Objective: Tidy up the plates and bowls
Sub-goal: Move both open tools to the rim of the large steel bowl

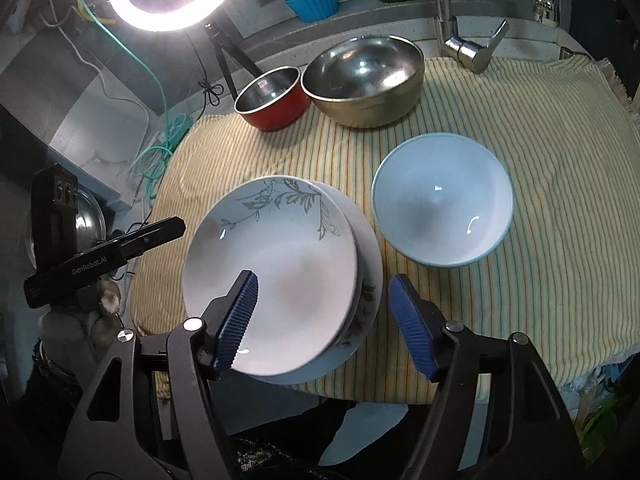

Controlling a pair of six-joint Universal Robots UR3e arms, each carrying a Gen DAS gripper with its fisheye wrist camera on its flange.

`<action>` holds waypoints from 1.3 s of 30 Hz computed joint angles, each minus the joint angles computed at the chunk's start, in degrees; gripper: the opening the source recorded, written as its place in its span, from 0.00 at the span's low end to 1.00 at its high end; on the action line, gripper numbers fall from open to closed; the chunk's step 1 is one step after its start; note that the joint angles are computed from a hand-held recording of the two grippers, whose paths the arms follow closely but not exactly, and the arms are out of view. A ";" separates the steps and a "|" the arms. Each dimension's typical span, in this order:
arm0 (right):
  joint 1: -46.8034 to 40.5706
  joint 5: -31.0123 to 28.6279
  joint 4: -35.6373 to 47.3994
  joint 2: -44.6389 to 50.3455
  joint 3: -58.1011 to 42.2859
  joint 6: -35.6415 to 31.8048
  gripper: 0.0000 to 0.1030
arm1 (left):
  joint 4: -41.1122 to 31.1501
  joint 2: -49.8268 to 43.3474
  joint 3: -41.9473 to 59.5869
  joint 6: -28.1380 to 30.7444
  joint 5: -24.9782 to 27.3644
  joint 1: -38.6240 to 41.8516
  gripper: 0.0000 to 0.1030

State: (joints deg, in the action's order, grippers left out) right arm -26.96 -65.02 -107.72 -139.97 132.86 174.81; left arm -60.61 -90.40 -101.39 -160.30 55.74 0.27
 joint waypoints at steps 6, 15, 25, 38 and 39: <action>-8.95 3.95 5.30 -2.27 -3.95 -8.27 0.82 | 1.52 -3.00 4.18 -3.21 -1.24 -1.85 0.58; -26.20 11.44 13.70 1.97 -9.64 -23.16 0.82 | 6.94 -10.56 11.51 -10.54 -0.40 -7.09 0.58; -24.88 13.91 0.22 21.05 -13.37 -21.54 0.82 | 11.00 -21.66 22.87 -19.94 1.35 -13.04 0.58; -19.55 16.42 -7.07 46.77 -24.19 -16.47 0.65 | 9.99 -35.88 39.20 -30.74 0.90 -15.39 0.58; -19.00 16.42 -7.67 48.75 -25.23 -15.75 0.62 | 9.64 -36.81 40.40 -31.26 0.89 -15.46 0.58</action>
